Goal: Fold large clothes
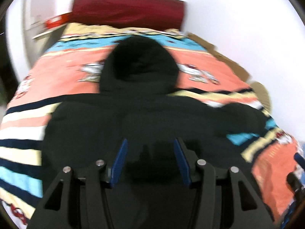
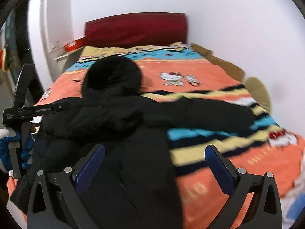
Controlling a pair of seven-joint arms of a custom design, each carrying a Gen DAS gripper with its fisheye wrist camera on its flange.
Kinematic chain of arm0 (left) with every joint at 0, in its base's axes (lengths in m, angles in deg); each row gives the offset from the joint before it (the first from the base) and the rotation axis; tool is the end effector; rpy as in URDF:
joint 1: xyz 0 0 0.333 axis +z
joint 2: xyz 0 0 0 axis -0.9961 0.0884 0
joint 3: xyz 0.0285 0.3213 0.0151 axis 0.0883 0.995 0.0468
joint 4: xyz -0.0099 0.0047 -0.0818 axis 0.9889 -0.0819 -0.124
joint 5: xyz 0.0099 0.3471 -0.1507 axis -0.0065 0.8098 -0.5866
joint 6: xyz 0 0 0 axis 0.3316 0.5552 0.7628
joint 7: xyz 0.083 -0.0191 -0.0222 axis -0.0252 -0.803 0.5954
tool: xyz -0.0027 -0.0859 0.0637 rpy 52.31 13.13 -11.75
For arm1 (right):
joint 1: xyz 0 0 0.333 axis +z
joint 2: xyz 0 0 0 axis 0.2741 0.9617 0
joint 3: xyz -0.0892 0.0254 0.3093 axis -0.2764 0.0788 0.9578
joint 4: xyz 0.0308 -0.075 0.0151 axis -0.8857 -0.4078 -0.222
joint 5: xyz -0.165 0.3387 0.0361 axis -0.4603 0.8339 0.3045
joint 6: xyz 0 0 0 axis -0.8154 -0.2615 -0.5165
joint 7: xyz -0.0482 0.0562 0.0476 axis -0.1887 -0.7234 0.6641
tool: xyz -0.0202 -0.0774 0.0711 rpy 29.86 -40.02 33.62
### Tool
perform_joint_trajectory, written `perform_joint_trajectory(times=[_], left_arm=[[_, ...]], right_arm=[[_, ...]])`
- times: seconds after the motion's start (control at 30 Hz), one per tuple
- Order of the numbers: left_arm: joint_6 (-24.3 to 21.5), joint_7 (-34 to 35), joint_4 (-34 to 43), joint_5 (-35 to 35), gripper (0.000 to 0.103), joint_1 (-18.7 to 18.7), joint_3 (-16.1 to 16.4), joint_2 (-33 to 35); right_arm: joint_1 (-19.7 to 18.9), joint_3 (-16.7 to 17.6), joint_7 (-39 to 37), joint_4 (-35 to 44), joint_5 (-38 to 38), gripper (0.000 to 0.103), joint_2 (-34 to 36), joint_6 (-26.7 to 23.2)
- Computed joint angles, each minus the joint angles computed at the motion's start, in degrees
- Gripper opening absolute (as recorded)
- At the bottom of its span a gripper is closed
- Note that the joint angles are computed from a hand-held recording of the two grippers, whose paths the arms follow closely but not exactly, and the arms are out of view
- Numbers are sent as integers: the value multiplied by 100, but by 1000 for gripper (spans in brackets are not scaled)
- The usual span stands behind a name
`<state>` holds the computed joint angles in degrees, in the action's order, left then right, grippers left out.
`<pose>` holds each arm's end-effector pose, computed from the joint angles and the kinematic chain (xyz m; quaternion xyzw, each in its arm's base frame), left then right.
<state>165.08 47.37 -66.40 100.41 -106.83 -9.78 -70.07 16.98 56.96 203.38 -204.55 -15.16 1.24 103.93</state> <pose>0.5980 -0.2909 0.4608 -0.6517 0.6689 -0.3113 0.1759 0.4552 0.1075 0.4829 -0.6578 0.6320 -0.2835 0.2960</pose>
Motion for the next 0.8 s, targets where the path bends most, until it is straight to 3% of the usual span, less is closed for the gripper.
perform_joint_trajectory(times=[0.1,0.27,0.4,0.53,0.67,0.8], left_arm=[[110,-400,-269,330,49,112,377,-104],[342,-892,-347,768,49,270,713,132],[795,-830,-427,477,49,403,700,485],[887,-692,-438,354,51,43,1031,760],[726,-517,-416,114,52,-119,1127,759],[572,-747,-597,272,52,-318,1279,540]], right_arm=[[-194,399,378,725,-551,103,742,45],[253,283,577,1977,-915,103,2078,-175],[361,500,-537,2907,84,103,3169,-413],[488,592,-1362,3588,659,102,3952,-1017],[491,451,-1658,3719,1350,102,4114,-1522],[636,-7,-1722,3241,1537,102,3662,-1388]])
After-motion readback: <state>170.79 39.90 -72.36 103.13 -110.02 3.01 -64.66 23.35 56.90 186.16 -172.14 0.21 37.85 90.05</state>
